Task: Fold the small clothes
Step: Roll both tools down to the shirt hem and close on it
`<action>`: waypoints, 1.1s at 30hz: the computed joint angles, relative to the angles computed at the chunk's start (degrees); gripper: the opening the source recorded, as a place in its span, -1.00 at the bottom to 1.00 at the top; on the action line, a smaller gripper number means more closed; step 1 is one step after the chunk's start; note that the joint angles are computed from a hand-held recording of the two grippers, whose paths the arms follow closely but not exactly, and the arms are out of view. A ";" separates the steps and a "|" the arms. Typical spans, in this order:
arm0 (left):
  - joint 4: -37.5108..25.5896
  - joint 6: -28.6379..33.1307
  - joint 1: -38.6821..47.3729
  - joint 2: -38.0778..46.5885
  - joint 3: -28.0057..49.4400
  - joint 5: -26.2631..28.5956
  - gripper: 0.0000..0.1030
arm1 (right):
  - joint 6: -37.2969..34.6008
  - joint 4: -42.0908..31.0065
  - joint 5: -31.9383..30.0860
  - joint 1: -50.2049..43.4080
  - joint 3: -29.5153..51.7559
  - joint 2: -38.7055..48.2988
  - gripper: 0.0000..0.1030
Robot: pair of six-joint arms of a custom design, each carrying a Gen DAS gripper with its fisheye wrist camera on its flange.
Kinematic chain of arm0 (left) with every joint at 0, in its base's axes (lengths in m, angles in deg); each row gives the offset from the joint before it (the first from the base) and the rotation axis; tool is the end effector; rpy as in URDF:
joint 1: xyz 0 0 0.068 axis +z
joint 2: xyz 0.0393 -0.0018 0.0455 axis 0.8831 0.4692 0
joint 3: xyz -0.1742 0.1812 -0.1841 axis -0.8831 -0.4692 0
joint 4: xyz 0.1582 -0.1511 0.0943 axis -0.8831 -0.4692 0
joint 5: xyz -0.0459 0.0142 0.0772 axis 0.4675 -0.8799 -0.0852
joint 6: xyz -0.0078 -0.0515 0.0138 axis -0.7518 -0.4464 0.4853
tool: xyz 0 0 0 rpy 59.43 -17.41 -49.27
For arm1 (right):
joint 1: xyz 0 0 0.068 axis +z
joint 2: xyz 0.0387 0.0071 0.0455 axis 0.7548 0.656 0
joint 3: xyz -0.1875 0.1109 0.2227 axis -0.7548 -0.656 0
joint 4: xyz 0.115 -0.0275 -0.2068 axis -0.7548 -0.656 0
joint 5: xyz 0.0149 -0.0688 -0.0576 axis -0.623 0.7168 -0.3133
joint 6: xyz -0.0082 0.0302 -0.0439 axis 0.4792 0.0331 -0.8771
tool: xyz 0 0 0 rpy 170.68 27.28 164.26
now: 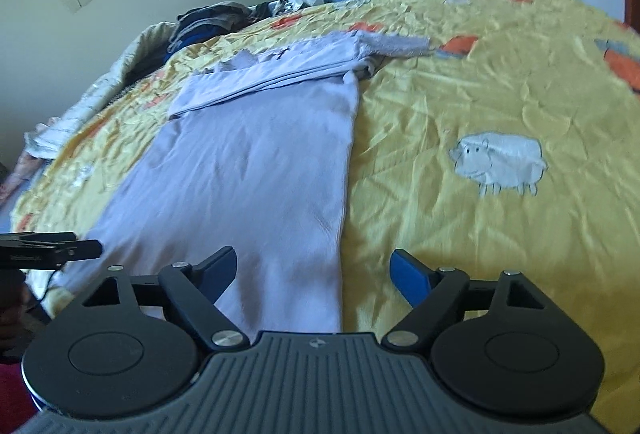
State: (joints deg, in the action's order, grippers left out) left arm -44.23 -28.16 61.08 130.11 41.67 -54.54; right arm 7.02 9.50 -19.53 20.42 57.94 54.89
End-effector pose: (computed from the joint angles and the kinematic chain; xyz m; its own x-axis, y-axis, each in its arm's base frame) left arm 0.2086 -0.0073 0.1313 -0.7412 -0.0322 -0.6705 0.0575 0.9921 -0.1112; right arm 0.2238 -0.0948 0.1230 -0.7070 0.0301 -0.7066 -0.2681 0.9131 0.3072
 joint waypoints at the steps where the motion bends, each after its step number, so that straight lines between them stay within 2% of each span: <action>1: -0.29 0.26 0.22 -0.29 -0.15 0.67 0.99 | -0.99 -2.40 -1.25 -0.88 0.95 0.28 0.62; 5: -3.49 2.80 2.43 -1.51 0.41 6.16 0.99 | -4.60 -9.84 -5.87 -4.10 3.98 2.15 0.63; 8: -6.19 5.65 3.83 -2.43 0.77 9.68 0.99 | -10.29 -18.73 -9.03 -6.63 7.71 3.85 0.63; 12: -9.33 8.94 5.83 -2.67 1.64 14.27 0.98 | -20.34 -35.57 -12.93 -9.76 15.85 8.60 0.61; 14: -11.57 9.79 7.66 -2.78 2.49 17.79 0.99 | -27.88 -46.31 -14.90 -11.14 21.00 12.66 0.60; 16: -14.62 10.95 10.25 -1.96 4.08 23.19 0.99 | -33.98 -56.46 -16.74 -12.03 26.29 17.76 0.57; 18: -17.82 11.78 12.73 -0.40 6.02 28.62 0.99 | -36.78 -62.74 -18.54 -12.20 30.02 21.73 0.45; 22: -21.11 11.66 16.53 2.83 8.62 35.69 0.97 | -38.25 -66.15 -19.39 -10.89 31.85 23.40 0.36; 25: -23.25 11.24 18.65 4.89 10.20 39.51 0.97 | -36.65 -64.17 -19.45 -8.96 30.51 22.41 0.31; 28: -22.73 10.51 18.95 4.42 9.60 39.07 0.86 | -33.65 -61.07 -18.55 -7.45 29.22 21.33 -0.09; 29: -22.92 11.07 18.90 3.98 9.47 38.38 0.75 | -33.28 -61.08 -18.16 -7.38 29.22 21.55 -0.20; 31: -22.29 11.37 18.71 2.89 8.61 36.63 0.45 | -32.66 -60.07 -16.96 -7.59 28.41 21.43 -0.30; 33: -22.50 10.98 18.38 2.68 8.79 34.94 -0.05 | -33.39 -60.88 -16.85 -8.15 28.18 22.15 -0.36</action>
